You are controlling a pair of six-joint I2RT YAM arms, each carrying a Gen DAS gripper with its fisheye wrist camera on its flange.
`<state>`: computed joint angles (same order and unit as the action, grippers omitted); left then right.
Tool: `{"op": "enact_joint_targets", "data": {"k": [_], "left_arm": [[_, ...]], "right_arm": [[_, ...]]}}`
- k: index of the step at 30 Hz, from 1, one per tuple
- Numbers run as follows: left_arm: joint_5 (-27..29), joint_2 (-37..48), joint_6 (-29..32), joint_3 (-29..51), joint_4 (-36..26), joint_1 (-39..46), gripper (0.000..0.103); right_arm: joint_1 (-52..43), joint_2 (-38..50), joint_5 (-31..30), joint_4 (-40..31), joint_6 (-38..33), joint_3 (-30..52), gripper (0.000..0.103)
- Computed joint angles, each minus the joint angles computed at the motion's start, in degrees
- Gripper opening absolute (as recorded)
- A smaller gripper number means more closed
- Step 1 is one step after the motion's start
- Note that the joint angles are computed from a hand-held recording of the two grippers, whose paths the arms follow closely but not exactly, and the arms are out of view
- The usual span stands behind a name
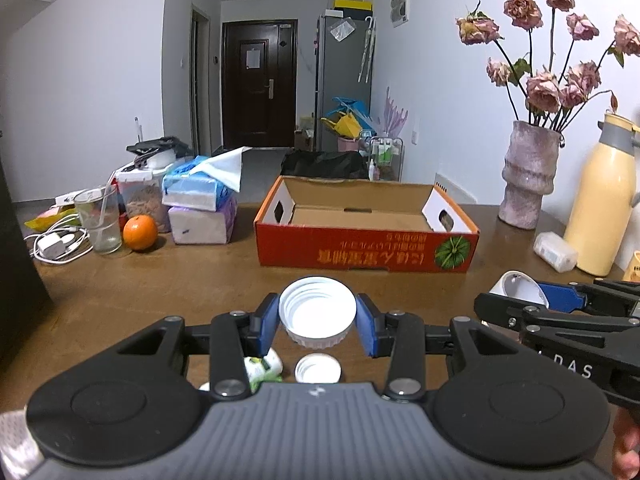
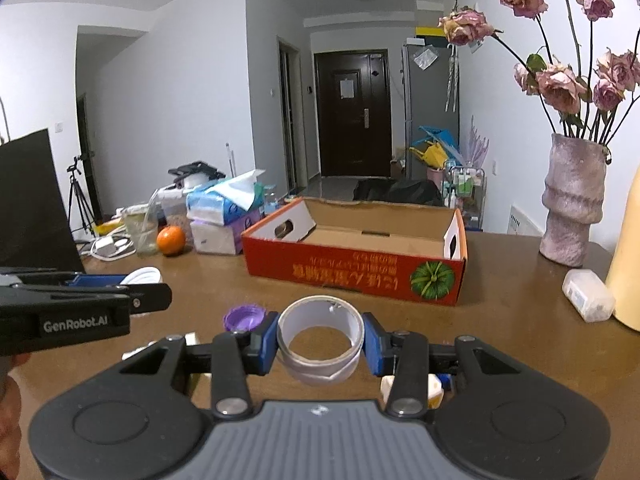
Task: Organize rigid objects
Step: 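Carry the cap and tape roll with both tools over the red cardboard box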
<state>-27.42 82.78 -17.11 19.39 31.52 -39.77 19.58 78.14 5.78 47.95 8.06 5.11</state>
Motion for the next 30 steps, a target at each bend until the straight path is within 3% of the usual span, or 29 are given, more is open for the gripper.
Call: {"op": "enact_joint_targets", "data": {"k": [18, 30], "left_arm": [[1.92, 7.97, 3.32, 14.44, -1.88, 4.51, 0.042], [4.28, 17.26, 5.06, 25.05, -3.46, 8.28, 0.042]], "right_arm": [[-5.39, 5.21, -3.19, -1.16, -0.66, 11.01, 0.042], [-9.09, 13.46, -5.87, -0.44, -0.70, 20.09, 0.042]]}}
